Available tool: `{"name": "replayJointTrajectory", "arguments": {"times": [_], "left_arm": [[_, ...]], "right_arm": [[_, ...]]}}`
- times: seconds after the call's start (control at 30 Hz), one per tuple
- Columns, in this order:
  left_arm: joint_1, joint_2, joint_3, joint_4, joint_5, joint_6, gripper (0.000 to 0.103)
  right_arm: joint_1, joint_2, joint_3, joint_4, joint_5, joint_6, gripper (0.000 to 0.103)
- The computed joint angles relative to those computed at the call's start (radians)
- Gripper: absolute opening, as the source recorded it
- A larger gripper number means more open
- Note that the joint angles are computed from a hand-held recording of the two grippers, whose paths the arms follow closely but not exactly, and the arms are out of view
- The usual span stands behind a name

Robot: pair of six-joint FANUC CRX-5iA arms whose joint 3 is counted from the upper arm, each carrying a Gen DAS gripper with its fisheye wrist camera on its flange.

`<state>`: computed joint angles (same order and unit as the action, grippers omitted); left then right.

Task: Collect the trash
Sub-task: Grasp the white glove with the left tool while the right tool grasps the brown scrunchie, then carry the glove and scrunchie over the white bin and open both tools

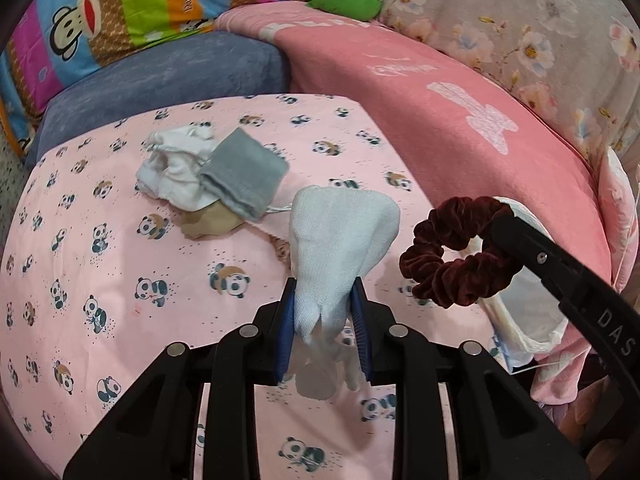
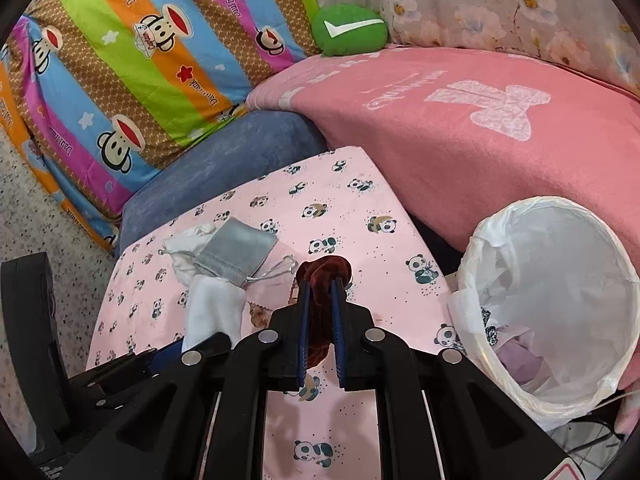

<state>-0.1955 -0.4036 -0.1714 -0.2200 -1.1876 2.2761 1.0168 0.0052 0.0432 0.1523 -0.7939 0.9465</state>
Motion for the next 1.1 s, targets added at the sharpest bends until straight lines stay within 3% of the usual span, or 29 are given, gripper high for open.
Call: {"name": "replayJointTrajectory", "arguments": {"times": [0.6, 1.1], "left_arm": [[-0.248, 0.181, 0.272, -0.168, -0.043, 0.032, 0.026], [-0.325, 0.338, 0.431, -0.173, -0.026, -0.034, 0.026]], "right_arm": [[-0.094, -0.174, -0.079, 0.1, 0.054, -0.076, 0.011], [-0.244, -0.227, -0.116, 0.086, 0.061, -0.07, 0.011]]}}
